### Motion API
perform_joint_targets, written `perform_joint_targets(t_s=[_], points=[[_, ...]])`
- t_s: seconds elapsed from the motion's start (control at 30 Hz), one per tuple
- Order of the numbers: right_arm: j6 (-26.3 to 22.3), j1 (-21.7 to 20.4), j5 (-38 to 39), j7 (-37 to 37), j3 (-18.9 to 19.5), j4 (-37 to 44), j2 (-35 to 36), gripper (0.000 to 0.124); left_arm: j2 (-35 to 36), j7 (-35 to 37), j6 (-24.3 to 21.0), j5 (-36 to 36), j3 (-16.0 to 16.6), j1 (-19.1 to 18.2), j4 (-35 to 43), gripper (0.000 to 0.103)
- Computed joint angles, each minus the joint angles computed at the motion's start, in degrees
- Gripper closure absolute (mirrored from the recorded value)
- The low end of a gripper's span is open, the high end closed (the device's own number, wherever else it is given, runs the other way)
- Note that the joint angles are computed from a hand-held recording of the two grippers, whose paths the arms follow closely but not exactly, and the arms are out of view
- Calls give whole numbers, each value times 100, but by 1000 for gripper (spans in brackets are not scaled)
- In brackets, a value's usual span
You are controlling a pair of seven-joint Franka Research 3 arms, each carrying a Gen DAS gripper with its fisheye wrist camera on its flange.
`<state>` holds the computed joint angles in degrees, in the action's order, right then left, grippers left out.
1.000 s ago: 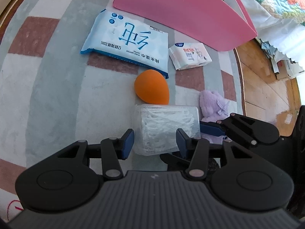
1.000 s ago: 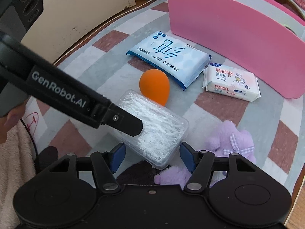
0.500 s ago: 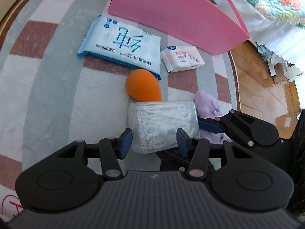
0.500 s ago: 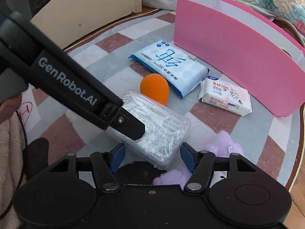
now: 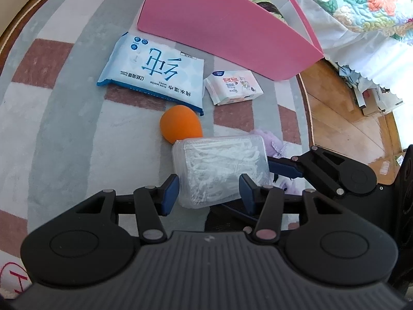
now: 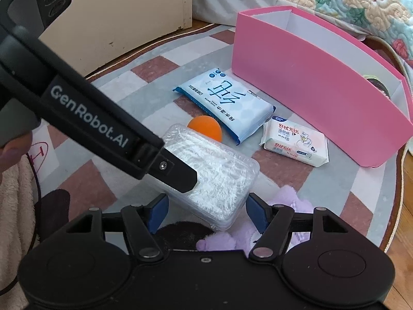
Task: Organize objects
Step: 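Close the left tool on the clear floss-pick box, then lift the floss-pick box with the left tool toward the pink box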
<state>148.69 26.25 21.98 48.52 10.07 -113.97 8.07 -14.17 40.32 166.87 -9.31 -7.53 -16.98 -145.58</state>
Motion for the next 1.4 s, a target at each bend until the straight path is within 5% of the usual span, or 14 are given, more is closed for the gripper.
perform_joint_targets(t_s=[0.23,0.5,0.9,1.4], points=[[-109,-92,372,-274,14,30,-95,44,-92,252,286,-566,203,-302,-98,54],[-144,-179,1111,-774,21,88,-170,41,-230,-305,211,127,-113,57,-50,54],[47,-131,1077,-871,-32,24,-374,41,-302,-1207,-357,1328,-497,450,372,54],[504,-69,1255,-980,-59,-40,-619,41,-480,-1227,-502,1767,-377,400,628,54]])
